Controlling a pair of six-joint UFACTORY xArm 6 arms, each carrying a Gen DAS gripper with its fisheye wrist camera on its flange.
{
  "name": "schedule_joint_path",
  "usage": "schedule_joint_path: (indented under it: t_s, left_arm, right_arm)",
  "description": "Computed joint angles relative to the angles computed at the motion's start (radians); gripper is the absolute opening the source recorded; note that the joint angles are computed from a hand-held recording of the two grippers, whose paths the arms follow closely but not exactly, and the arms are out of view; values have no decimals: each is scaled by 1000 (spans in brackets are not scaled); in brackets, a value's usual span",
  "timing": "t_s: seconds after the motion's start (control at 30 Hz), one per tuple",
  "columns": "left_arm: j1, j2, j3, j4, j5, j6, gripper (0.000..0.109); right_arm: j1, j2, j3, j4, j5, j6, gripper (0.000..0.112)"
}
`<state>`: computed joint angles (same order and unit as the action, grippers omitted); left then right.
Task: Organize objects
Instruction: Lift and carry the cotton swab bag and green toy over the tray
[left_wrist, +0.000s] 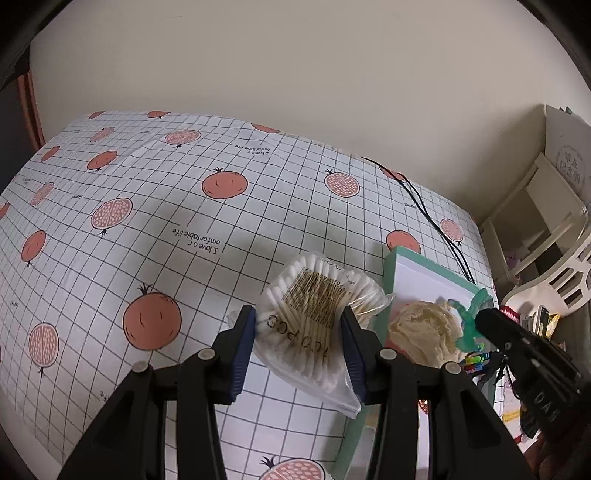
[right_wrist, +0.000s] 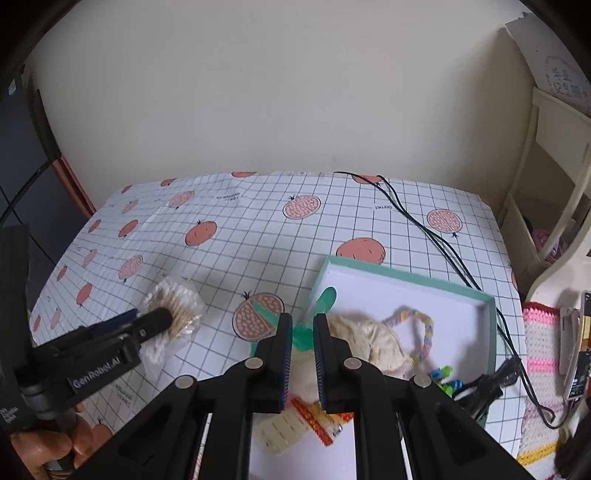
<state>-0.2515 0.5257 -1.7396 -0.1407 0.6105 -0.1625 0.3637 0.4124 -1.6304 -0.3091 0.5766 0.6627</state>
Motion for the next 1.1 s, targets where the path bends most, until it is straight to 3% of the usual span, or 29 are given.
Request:
schedule_joint_path:
  t_s: [0.23,0.53,0.83,1.1]
  left_arm:
    - [-33,-22,44,57,-52,-18,47]
    - [-64,-35,70,58,-112,0,47]
    - [-119,-49,92,18,-143,117,47]
    - [-166,-38,78,-74,-115,230,47]
  right_arm:
    - [-14,-69,117,5,-59,27,12]
    - [-52,-117,193,-38,-58,73,12]
    - [-98,-157,257,-96,-37,141,12]
    - [-136,-182,310,-106,-19,189,12]
